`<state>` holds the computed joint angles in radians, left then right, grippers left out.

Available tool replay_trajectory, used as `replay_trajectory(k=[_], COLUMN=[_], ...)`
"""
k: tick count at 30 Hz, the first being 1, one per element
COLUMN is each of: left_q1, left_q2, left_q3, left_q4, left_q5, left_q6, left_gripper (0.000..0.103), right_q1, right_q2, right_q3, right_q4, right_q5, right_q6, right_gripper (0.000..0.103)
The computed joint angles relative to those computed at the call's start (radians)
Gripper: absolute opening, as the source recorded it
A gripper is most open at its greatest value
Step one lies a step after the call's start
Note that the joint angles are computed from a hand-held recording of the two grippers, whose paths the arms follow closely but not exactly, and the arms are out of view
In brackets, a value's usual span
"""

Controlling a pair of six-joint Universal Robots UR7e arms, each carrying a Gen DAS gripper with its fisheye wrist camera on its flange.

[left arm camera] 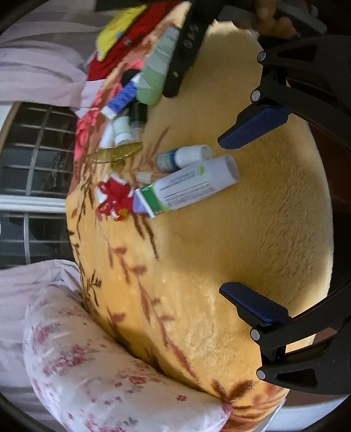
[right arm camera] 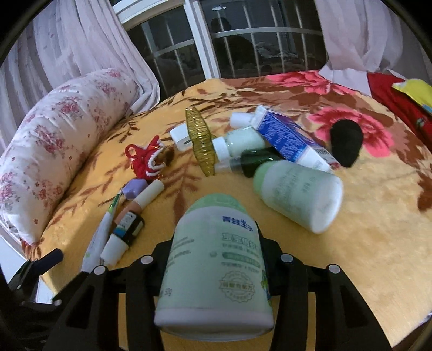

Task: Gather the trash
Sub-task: 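Grasp the white-green ointment tube with the left tool, then lower both tools over the orange bin and release the tube and bottle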

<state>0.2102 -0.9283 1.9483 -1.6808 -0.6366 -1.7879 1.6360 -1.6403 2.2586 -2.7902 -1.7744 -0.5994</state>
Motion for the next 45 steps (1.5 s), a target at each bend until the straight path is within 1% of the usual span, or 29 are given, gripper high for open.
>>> replay_trajectory(k=[2, 4, 6, 9, 12, 13, 17, 21, 23, 25, 28, 31, 32, 33, 34, 35, 36, 37, 38, 39, 41, 43, 45], left_q1=[-0.004, 0.003, 0.018, 0.037, 0.051, 0.058, 0.086, 0.12, 0.146, 0.173, 0.204, 0.201, 0.199, 0.197, 0.195, 0.192, 0.188, 0.182, 0.176, 0.164, 0.149, 0.13, 0.116], left_q2=[0.011, 0.037, 0.051, 0.058, 0.062, 0.058, 0.043, 0.056, 0.054, 0.047, 0.032, 0.031, 0.036, 0.039, 0.038, 0.036, 0.036, 0.038, 0.046, 0.046, 0.025, 0.0, -0.018], left_q3=[-0.004, -0.043, -0.07, -0.1, -0.128, -0.129, -0.121, -0.157, -0.165, -0.162, -0.148, -0.144, -0.148, -0.149, -0.145, -0.137, -0.125, -0.12, -0.127, -0.115, -0.063, -0.014, 0.019], left_q4=[0.0, 0.085, 0.135, 0.223, 0.34, 0.349, 0.305, 0.299, 0.258, 0.197, 0.115, 0.119, 0.132, 0.134, 0.116, 0.086, 0.037, 0.009, 0.021, -0.007, -0.131, -0.215, -0.269], left_q5=[0.001, -0.004, -0.007, 0.007, 0.012, 0.013, 0.03, 0.068, 0.076, 0.065, 0.028, 0.023, 0.026, 0.031, 0.034, 0.039, 0.043, 0.044, 0.05, 0.058, 0.067, 0.067, 0.076], left_q6=[0.013, -0.012, -0.029, -0.085, -0.184, -0.196, -0.165, -0.095, -0.044, -0.003, 0.012, -0.012, -0.017, -0.015, 0.002, 0.027, 0.068, 0.095, 0.095, 0.118, 0.173, 0.173, 0.167], left_gripper=[0.096, 0.096, 0.096, 0.096, 0.096, 0.096, 0.096, 0.096, 0.096, 0.096, 0.096, 0.093, 0.089, 0.076, 0.071, 0.057, 0.041, 0.035, 0.033, 0.032, 0.031, 0.031, 0.031], right_q1=[-0.01, -0.019, -0.024, -0.034, -0.037, -0.039, -0.041, -0.039, -0.041, -0.041, -0.043, -0.046, -0.048, -0.049, -0.048, -0.049, -0.049, -0.05, -0.052, -0.053, -0.054, -0.053, -0.052], right_q2=[-0.017, -0.025, -0.025, -0.032, -0.036, -0.04, -0.042, -0.039, -0.039, -0.038, -0.038, -0.038, -0.04, -0.04, -0.039, -0.041, -0.042, -0.042, -0.044, -0.047, -0.054, -0.06, -0.066], right_q3=[0.007, 0.01, 0.013, 0.014, 0.015, 0.016, 0.019, 0.017, 0.015, 0.013, 0.009, 0.006, 0.006, 0.006, 0.006, 0.007, 0.007, 0.006, 0.005, 0.005, 0.007, 0.009, 0.011], right_q4=[0.008, 0.017, 0.016, 0.023, 0.029, 0.032, 0.031, 0.033, 0.036, 0.041, 0.048, 0.059, 0.061, 0.061, 0.06, 0.06, 0.062, 0.065, 0.069, 0.073, 0.078, 0.081, 0.08], right_q5=[0.01, 0.023, 0.031, 0.045, 0.052, 0.055, 0.057, 0.056, 0.057, 0.059, 0.06, 0.065, 0.067, 0.068, 0.067, 0.068, 0.07, 0.07, 0.073, 0.077, 0.079, 0.079, 0.08], right_q6=[-0.008, -0.013, -0.012, -0.013, -0.011, -0.013, -0.021, -0.016, -0.015, -0.014, -0.013, -0.016, -0.017, -0.019, -0.017, -0.016, -0.015, -0.014, -0.012, -0.012, -0.015, -0.023, -0.028], right_gripper=[0.047, 0.047, 0.047, 0.047, 0.047, 0.047, 0.047, 0.047, 0.047, 0.047, 0.047, 0.047, 0.047, 0.047, 0.047, 0.047, 0.047, 0.047, 0.047, 0.047, 0.047, 0.047, 0.047])
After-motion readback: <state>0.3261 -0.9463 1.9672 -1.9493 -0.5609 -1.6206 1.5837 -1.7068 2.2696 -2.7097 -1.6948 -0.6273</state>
